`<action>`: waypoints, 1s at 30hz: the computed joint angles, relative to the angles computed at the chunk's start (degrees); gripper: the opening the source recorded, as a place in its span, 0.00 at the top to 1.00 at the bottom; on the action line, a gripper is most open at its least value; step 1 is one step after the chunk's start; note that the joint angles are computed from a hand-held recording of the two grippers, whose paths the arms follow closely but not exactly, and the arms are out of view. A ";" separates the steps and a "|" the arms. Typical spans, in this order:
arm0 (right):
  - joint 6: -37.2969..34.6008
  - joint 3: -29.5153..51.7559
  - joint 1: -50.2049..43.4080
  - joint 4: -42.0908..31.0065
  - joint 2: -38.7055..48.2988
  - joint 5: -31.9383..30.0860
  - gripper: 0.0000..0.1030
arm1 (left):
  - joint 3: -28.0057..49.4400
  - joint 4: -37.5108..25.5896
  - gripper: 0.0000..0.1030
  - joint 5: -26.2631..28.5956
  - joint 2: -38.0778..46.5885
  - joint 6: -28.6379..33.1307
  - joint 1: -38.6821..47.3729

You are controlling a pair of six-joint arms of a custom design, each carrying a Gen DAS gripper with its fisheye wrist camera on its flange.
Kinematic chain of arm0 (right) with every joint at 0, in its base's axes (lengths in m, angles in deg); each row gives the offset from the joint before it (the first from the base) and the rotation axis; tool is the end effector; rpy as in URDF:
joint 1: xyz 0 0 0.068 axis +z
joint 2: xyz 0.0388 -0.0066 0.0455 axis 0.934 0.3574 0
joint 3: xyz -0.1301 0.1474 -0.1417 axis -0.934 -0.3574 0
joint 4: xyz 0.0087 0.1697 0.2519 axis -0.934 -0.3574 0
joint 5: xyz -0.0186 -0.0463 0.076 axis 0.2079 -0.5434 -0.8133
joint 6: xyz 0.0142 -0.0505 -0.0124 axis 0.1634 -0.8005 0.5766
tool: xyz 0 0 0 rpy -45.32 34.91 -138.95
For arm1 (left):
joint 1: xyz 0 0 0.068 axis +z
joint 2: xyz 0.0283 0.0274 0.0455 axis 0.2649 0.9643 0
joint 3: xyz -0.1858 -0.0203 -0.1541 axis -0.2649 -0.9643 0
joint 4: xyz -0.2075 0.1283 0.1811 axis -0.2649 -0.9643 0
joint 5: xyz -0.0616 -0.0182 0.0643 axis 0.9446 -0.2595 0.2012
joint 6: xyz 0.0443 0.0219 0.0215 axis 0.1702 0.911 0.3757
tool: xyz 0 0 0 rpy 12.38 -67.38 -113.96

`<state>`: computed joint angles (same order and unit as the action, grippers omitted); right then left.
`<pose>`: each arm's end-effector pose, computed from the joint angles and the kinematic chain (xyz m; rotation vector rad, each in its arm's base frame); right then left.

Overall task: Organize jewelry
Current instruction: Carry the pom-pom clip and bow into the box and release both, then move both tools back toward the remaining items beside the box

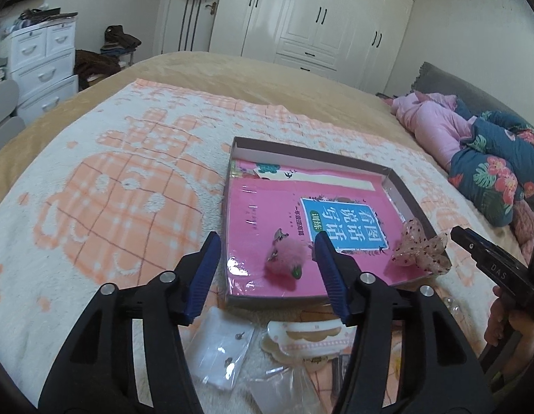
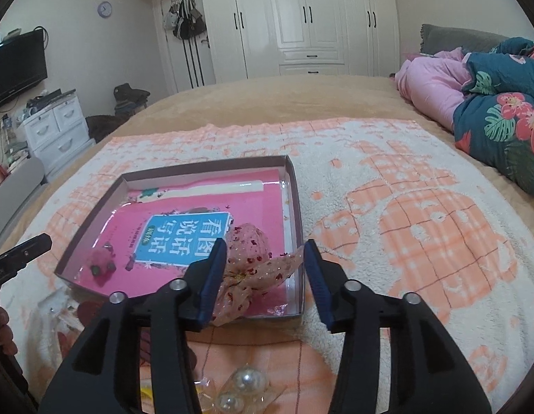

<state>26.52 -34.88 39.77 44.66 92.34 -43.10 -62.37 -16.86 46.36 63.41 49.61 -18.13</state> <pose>0.2288 -0.1048 0.1994 -0.1843 2.2113 0.2351 0.1481 -0.0826 0.2136 -0.1786 2.2311 -0.2092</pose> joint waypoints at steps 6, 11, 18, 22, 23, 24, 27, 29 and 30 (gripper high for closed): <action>-1.76 -0.81 -2.73 -3.44 -4.33 -3.11 0.35 | 0.50 -4.10 0.41 -4.92 -4.08 -2.92 -4.18; -3.60 -2.11 -5.66 -6.48 -8.61 -6.51 0.23 | 1.09 -7.42 0.27 -11.13 -6.68 -6.09 -9.93; -7.03 -3.62 -9.00 -10.85 -14.13 -10.65 0.19 | 2.07 -12.41 0.16 -19.37 -9.02 -11.90 -18.78; -9.23 -4.25 -10.22 -13.70 -16.36 -12.04 0.18 | 2.09 -15.94 0.13 -22.93 -10.29 -16.43 -23.03; -10.17 -4.29 -10.72 -14.74 -16.75 -12.47 0.18 | 2.18 -16.94 0.12 -23.68 -10.40 -17.52 -23.98; -10.97 -4.43 -11.18 -15.70 -17.25 -12.74 0.18 | 2.16 -17.97 0.12 -24.54 -10.48 -18.64 -25.07; -13.90 -4.84 -12.80 -18.54 -18.51 -13.79 0.18 | 2.29 -20.59 0.12 -26.27 -10.43 -21.48 -27.43; -16.45 -5.11 -14.14 -20.54 -19.37 -14.49 0.18 | 2.30 -22.35 0.12 -27.19 -10.48 -23.53 -29.11; -17.23 -5.28 -14.65 -21.39 -19.97 -14.76 0.18 | 2.44 -23.29 0.12 -27.88 -10.15 -24.81 -30.18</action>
